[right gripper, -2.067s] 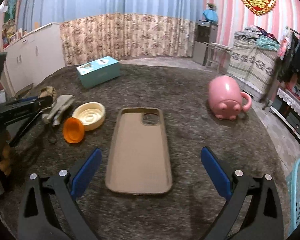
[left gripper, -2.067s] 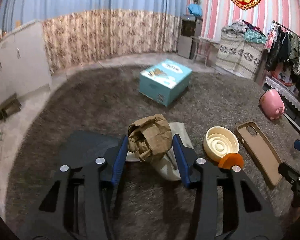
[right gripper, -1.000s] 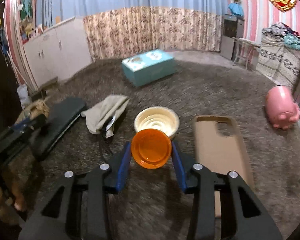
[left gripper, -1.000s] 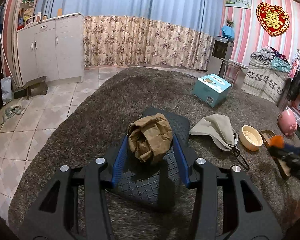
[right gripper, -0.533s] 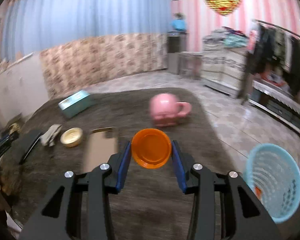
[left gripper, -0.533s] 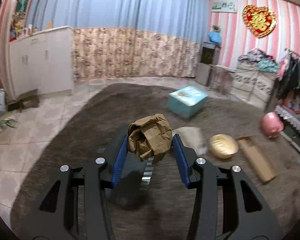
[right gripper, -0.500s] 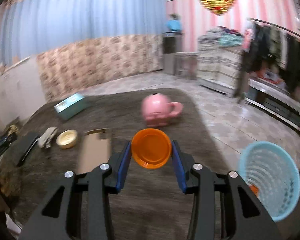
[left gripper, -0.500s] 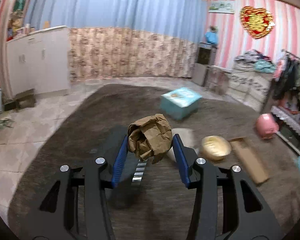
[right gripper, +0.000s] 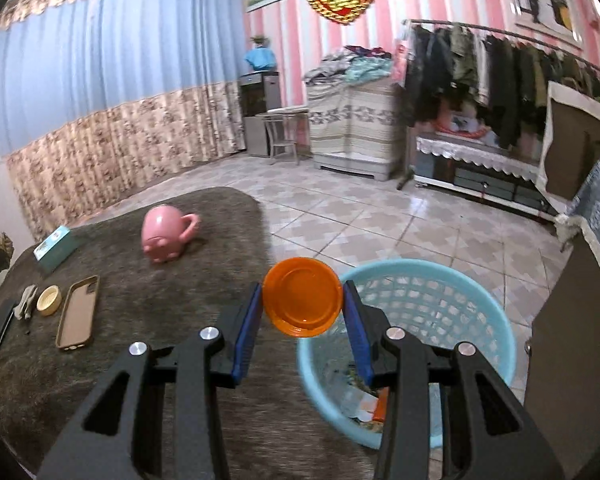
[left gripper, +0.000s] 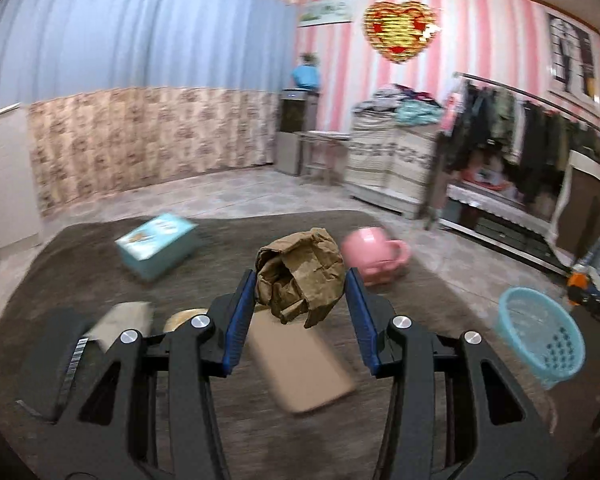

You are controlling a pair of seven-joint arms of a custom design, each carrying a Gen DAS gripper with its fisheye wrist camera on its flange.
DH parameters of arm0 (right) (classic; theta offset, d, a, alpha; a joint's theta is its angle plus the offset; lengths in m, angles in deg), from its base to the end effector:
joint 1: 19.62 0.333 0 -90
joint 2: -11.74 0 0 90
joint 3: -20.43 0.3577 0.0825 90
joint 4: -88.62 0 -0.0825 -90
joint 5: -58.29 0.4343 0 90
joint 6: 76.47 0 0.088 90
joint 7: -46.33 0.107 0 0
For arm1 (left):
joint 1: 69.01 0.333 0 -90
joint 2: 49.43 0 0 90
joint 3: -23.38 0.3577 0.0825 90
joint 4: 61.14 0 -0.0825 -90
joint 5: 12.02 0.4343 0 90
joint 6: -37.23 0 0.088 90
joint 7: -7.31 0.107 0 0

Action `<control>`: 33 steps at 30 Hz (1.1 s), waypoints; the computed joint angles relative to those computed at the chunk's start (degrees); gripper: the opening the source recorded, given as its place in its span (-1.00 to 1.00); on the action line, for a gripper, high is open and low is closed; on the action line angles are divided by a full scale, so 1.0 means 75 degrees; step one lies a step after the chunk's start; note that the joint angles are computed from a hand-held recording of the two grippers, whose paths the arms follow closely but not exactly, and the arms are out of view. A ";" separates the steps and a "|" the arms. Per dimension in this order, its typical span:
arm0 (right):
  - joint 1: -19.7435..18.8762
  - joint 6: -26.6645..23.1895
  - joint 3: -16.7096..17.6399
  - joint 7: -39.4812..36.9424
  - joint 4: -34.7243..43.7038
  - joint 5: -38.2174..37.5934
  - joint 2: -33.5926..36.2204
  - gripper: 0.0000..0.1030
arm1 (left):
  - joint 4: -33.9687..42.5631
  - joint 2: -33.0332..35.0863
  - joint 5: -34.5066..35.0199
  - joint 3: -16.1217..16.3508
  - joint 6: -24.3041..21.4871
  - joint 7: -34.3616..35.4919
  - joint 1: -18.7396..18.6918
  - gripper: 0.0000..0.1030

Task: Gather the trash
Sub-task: 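Carry the paper bag and orange lid over the blue basket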

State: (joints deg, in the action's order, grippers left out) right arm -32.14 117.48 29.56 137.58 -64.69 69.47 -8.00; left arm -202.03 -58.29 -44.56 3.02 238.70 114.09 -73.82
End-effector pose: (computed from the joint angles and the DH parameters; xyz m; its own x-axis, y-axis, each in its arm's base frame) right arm 0.4620 -0.0454 0.4791 -0.2116 -0.9716 -0.1060 -0.4696 0.1962 -0.8608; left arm 0.4990 -0.1700 0.4986 -0.1565 -0.9836 0.0898 -0.4009 -0.0198 -0.9159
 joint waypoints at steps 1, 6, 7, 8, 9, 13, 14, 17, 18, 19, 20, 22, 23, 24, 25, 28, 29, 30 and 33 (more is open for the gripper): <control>0.0061 0.0032 -0.0150 0.0012 -0.0016 -0.0025 0.0006 -0.21 | 0.0082 0.0058 0.0018 -0.0059 -0.0020 0.0017 -0.0038 -0.13; -0.0349 0.0082 -0.0095 -0.0131 -0.0035 0.0114 0.0052 -0.21 | 0.0549 0.0461 0.0208 -0.0161 -0.0191 0.0115 -0.0484 -0.13; -0.0476 0.0087 -0.0047 -0.0177 -0.0037 0.0166 0.0066 -0.21 | 0.0698 0.0580 0.0132 -0.0223 -0.0277 0.0269 -0.0557 -0.13; -0.0552 0.0093 -0.0009 -0.0208 -0.0040 0.0214 0.0069 -0.21 | 0.0814 0.0671 0.0033 -0.0248 -0.0329 0.0421 -0.0638 -0.13; -0.0541 0.0111 -0.0098 -0.0223 -0.0043 0.0219 0.0086 -0.21 | 0.0931 0.0750 -0.0125 -0.0263 -0.0366 0.0601 -0.0722 -0.13; -0.0165 0.0163 -0.0797 -0.0096 -0.0047 0.0155 0.0160 -0.21 | 0.1286 0.1104 0.0344 0.0025 -0.0544 0.0365 -0.1275 -0.13; -0.0044 0.0176 -0.1004 -0.0024 -0.0026 0.0124 0.0211 -0.21 | 0.1355 0.1178 0.0281 0.0073 -0.0548 0.0458 -0.1404 -0.13; 0.0122 0.0208 -0.1289 0.0101 0.0028 0.0075 0.0323 -0.21 | 0.1655 0.1473 -0.0011 0.0234 -0.0586 0.0845 -0.1878 -0.13; 0.0047 0.0231 -0.1188 0.0105 0.0027 0.0137 0.0346 -0.21 | 0.1705 0.1534 0.0019 0.0302 -0.0595 0.0855 -0.1998 -0.13; 0.0042 0.0231 -0.1197 0.0104 0.0045 0.0141 0.0370 -0.21 | 0.1739 0.1575 0.0026 0.0379 -0.0603 0.0883 -0.2121 -0.13; -0.0005 0.0241 -0.1151 0.0084 0.0045 0.0168 0.0383 -0.21 | 0.1781 0.1644 0.0107 0.0435 -0.0611 0.0876 -0.2238 -0.13; -0.0088 0.0246 -0.1113 0.0021 0.0050 0.0197 0.0405 -0.21 | 0.1978 0.1803 -0.0227 0.0713 -0.0638 0.1275 -0.2695 -0.13; -0.0104 0.0254 -0.1125 0.0004 0.0038 0.0208 0.0414 -0.21 | 0.2074 0.1882 -0.0358 0.0864 -0.0677 0.1464 -0.2933 -0.13; -0.0127 0.0239 -0.1127 -0.0010 0.0036 0.0231 0.0417 -0.21 | 0.2146 0.1947 -0.0420 0.0999 -0.0692 0.1560 -0.3123 -0.13; -0.0164 0.0228 -0.1105 -0.0028 0.0042 0.0259 0.0423 -0.21 | 0.2210 0.2011 -0.0375 0.1089 -0.0719 0.1563 -0.3254 -0.13; -0.0447 0.0221 -0.0899 -0.0135 0.0018 0.0451 0.0422 -0.21 | 0.2413 0.2177 0.0011 0.1193 -0.0898 0.1242 -0.3385 -0.13; -0.0477 0.0232 -0.0914 -0.0136 -0.0010 0.0492 0.0403 -0.21 | 0.2463 0.2234 0.0290 0.1098 -0.0966 0.1003 -0.3279 -0.13; -0.0508 0.0247 -0.0916 -0.0133 -0.0032 0.0538 0.0394 -0.21 | 0.2516 0.2287 0.0517 0.1051 -0.1033 0.0820 -0.3212 -0.13; -0.0741 0.0238 -0.0731 -0.0229 -0.0040 0.0714 0.0408 -0.21 | 0.2864 0.2563 0.0657 0.1635 -0.1288 0.0817 -0.3894 -0.13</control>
